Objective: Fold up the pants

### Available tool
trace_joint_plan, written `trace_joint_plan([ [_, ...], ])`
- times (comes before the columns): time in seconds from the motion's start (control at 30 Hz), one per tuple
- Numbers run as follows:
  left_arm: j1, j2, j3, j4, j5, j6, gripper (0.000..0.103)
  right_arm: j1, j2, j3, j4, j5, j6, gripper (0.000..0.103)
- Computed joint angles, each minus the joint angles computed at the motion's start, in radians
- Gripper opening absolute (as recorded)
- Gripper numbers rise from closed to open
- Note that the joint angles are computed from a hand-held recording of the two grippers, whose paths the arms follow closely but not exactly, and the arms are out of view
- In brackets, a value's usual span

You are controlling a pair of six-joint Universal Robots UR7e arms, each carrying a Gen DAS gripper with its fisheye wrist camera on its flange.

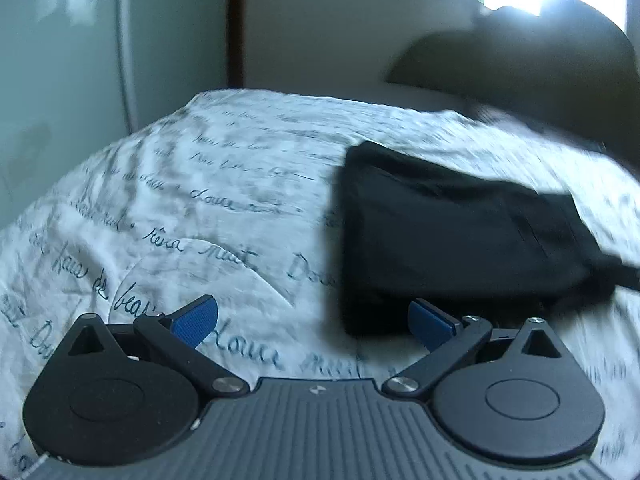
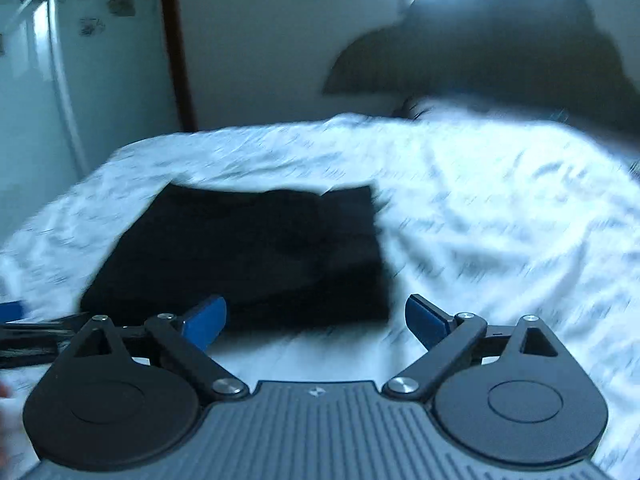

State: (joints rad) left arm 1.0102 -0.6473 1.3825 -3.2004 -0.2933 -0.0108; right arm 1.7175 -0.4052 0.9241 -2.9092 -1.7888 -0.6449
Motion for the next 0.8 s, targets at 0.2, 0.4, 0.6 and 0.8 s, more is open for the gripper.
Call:
trace_joint_plan([
  [0.2,0.032,0.064,-0.120,0.046,0.036,0.056,0.103,0.002,0.266,-0.493,0.269,-0.143,-0.012,0.103],
  [0.4,0.019,0.101,-0.140,-0.247,0.014,0.293,0.103,-0.025,0.218,-0.371,0.122,-0.075,0.049,0.103],
  [0.6,0.028,0.074,-0.088,-0.181,-0.085,0.257,0.103,-0.037,0.137,-0.187,0.013,0.065,-0.088,0.103],
  [0.8,0.054,0.043,-0.047,-0.131,-0.116,0.092,0.103,-0.032,0.209,-0.288,0.013,-0.043,-0.078,0.103],
])
